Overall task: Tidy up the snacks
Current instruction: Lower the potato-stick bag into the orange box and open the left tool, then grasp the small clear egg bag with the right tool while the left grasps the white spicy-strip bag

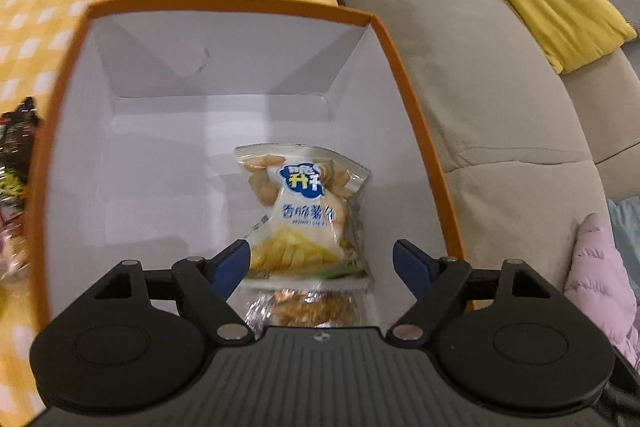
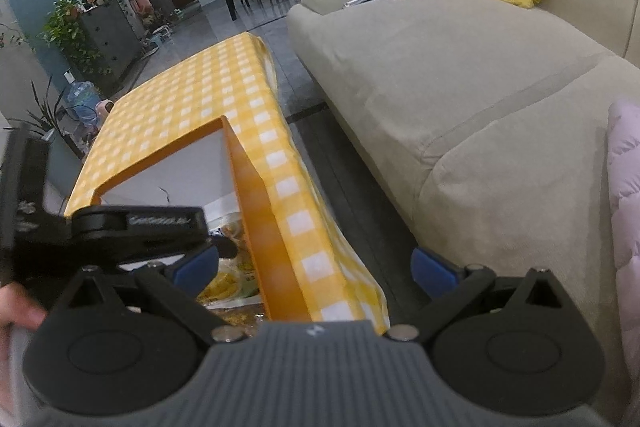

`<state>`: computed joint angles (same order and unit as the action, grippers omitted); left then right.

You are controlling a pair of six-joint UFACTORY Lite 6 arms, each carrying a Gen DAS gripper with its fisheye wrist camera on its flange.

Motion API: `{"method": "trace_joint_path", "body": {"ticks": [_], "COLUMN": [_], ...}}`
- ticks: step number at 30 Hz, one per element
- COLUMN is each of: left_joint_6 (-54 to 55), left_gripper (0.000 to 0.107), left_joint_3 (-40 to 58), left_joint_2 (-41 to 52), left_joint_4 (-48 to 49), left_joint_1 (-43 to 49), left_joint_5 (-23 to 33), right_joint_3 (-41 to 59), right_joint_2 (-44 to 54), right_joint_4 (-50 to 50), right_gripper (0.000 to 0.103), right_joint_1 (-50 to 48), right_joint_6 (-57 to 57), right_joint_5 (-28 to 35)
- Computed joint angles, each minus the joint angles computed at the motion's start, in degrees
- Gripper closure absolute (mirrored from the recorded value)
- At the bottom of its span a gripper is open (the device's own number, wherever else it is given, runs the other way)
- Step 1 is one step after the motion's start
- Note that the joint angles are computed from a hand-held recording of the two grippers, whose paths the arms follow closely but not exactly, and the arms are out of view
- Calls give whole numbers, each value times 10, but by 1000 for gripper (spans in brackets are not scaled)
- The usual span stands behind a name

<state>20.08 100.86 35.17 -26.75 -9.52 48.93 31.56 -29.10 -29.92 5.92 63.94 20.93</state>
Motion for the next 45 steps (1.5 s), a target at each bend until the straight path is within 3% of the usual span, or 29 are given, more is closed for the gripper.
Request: {"method": "trace_joint_path", "body": {"ticks": [7, 22, 28, 35, 37, 41, 45], "left_joint_6": [88, 121, 118, 88, 72, 19, -18], "left_gripper": [15, 15, 15, 15, 15, 15, 15], "left_joint_3": [-82, -96, -29, 73, 101, 92, 202], "left_joint_2": [-105, -230, -182, -79, -44, -11, 96], "left_joint_4": [-32, -26, -10, 16, 7, -18, -39], "left_joint_1": [44, 224, 343, 414, 431, 459, 477], "left_joint_5": [10, 87, 100, 98, 107, 60, 125], "right_joint_3": [5, 64, 107, 192, 217, 303, 364], "right_joint_2": [-19, -11, 36, 146, 182, 285, 379], "right_joint_4": [13, -168, -268, -383, -452, -484, -511], "right_gripper": [3, 3, 3, 3, 3, 4, 10], "right_joint_1": [10, 184, 267, 358, 393, 455, 483], "right_joint_6": [-2, 200, 306, 407, 465, 474, 476], "right_joint_5": [0, 54, 48, 35, 49, 105, 112]}}
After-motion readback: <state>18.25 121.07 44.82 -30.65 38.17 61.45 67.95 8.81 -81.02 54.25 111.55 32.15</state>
